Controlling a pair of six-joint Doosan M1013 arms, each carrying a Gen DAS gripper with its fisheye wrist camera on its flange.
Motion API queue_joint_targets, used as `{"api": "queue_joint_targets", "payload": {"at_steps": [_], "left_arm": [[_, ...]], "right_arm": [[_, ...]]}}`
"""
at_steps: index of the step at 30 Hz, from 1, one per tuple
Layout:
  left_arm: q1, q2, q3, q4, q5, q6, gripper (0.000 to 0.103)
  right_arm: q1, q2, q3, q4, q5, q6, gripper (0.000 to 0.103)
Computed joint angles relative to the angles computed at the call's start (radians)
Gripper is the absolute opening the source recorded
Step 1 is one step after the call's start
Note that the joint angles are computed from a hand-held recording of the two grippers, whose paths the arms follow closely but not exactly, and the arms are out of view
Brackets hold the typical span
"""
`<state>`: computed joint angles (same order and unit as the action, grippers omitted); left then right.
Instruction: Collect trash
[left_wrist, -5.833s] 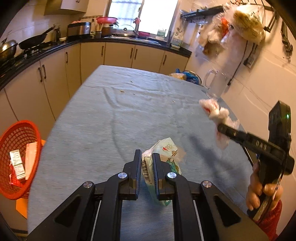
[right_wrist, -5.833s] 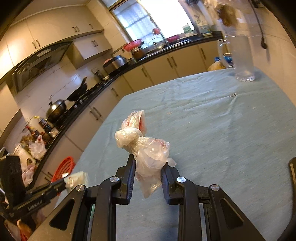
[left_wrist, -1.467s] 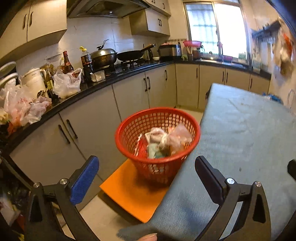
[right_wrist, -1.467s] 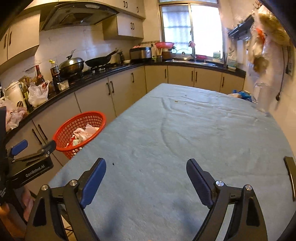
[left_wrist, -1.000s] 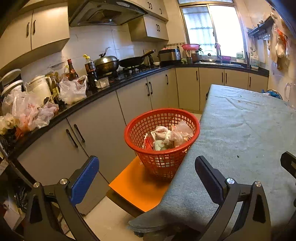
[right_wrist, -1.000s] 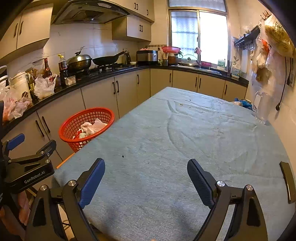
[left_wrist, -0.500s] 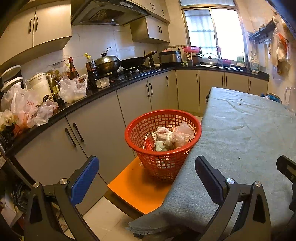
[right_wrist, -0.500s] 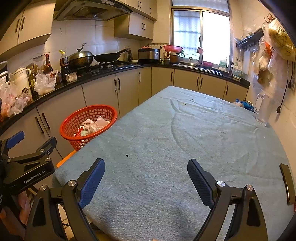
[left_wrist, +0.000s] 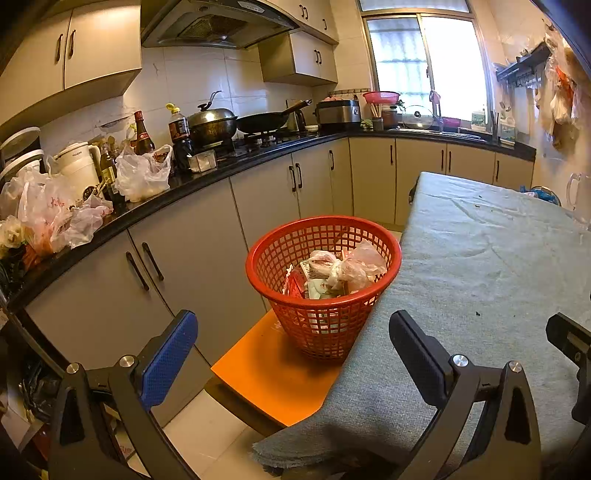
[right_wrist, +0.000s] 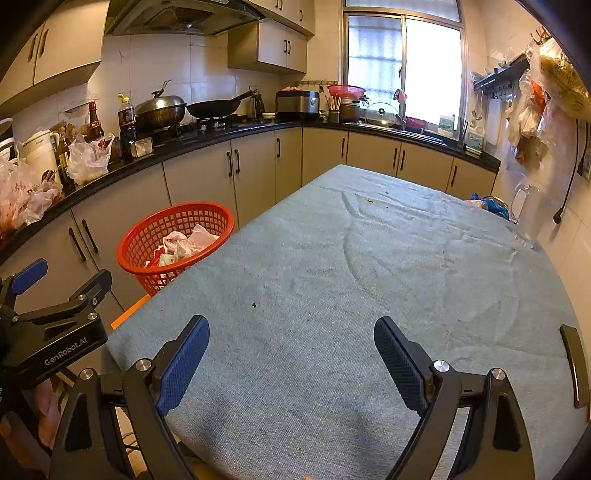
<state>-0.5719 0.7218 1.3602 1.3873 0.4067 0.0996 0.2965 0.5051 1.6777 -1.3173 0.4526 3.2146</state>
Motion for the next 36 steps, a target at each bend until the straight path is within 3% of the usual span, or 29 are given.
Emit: {"api": "queue_joint_targets", "payload": {"at_steps": [36], "left_arm": [[-0.006,-0.008,0.019,0.069,-0.017,-0.071,0.103]], "right_arm": [[0.001,0.001,0.001,0.019,0.000,-0.007,0.094]]}}
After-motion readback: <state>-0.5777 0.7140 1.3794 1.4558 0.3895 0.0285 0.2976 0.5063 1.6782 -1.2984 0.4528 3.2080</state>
